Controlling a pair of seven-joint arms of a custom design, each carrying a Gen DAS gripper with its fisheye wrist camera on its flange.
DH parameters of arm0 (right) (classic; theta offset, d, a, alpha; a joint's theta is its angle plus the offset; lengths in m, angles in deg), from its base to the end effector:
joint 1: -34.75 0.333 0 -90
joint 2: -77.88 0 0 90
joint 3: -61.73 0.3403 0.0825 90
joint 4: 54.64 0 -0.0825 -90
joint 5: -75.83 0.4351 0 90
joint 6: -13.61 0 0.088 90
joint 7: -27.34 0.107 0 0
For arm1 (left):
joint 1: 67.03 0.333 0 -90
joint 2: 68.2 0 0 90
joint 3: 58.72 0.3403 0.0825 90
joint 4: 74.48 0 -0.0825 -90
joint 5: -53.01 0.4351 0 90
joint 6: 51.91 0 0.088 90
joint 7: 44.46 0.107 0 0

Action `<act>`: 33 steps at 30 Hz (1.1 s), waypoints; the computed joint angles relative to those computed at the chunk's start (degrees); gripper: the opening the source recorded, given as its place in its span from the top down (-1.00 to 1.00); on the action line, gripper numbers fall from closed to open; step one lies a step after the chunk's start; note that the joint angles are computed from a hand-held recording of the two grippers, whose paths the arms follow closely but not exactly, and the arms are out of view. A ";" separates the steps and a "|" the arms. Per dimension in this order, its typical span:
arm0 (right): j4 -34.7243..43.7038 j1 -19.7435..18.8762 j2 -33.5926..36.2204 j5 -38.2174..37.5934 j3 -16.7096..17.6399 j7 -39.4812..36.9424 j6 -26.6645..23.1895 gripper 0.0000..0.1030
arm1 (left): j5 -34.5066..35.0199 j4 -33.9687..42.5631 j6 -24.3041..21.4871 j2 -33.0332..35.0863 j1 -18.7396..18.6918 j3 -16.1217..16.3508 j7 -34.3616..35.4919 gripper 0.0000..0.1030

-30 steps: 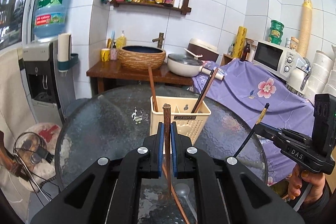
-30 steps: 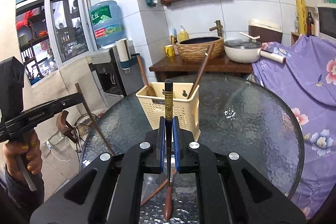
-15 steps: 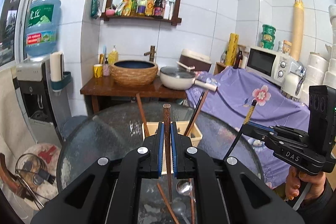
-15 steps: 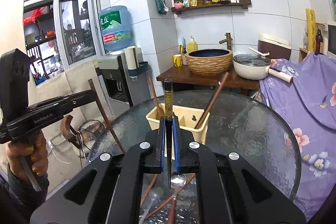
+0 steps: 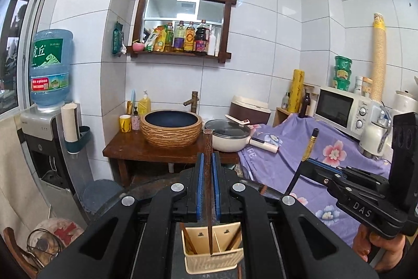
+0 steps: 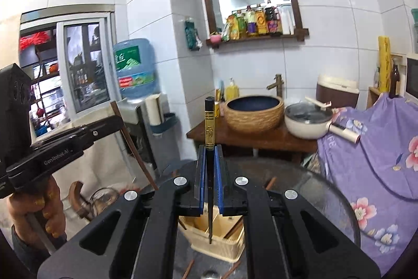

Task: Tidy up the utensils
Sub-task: 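Drop the chopsticks into the holder by opening both tools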

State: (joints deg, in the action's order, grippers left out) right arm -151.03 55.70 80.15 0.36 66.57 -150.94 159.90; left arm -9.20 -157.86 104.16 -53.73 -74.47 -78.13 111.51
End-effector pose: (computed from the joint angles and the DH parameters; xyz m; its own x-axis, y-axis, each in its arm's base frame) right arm 0.6027 0.3048 0.6686 -0.1794 -0.9716 -0.1542 -0.2364 0.1947 -0.9520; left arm 0.6880 -0.2718 0.6694 -0.7418 -0.6640 0.0938 -0.2476 0.1412 -0.9585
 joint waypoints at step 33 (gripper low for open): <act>-2.17 3.46 8.77 -1.83 -5.74 9.01 -0.27 -0.26 | 12.92 -3.32 5.87 9.10 3.42 -6.91 -6.25 -0.12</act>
State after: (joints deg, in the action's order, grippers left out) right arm -153.20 59.16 88.91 -1.47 60.83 -141.93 159.63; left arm 3.72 -161.18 110.03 -44.63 -71.05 -85.04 105.25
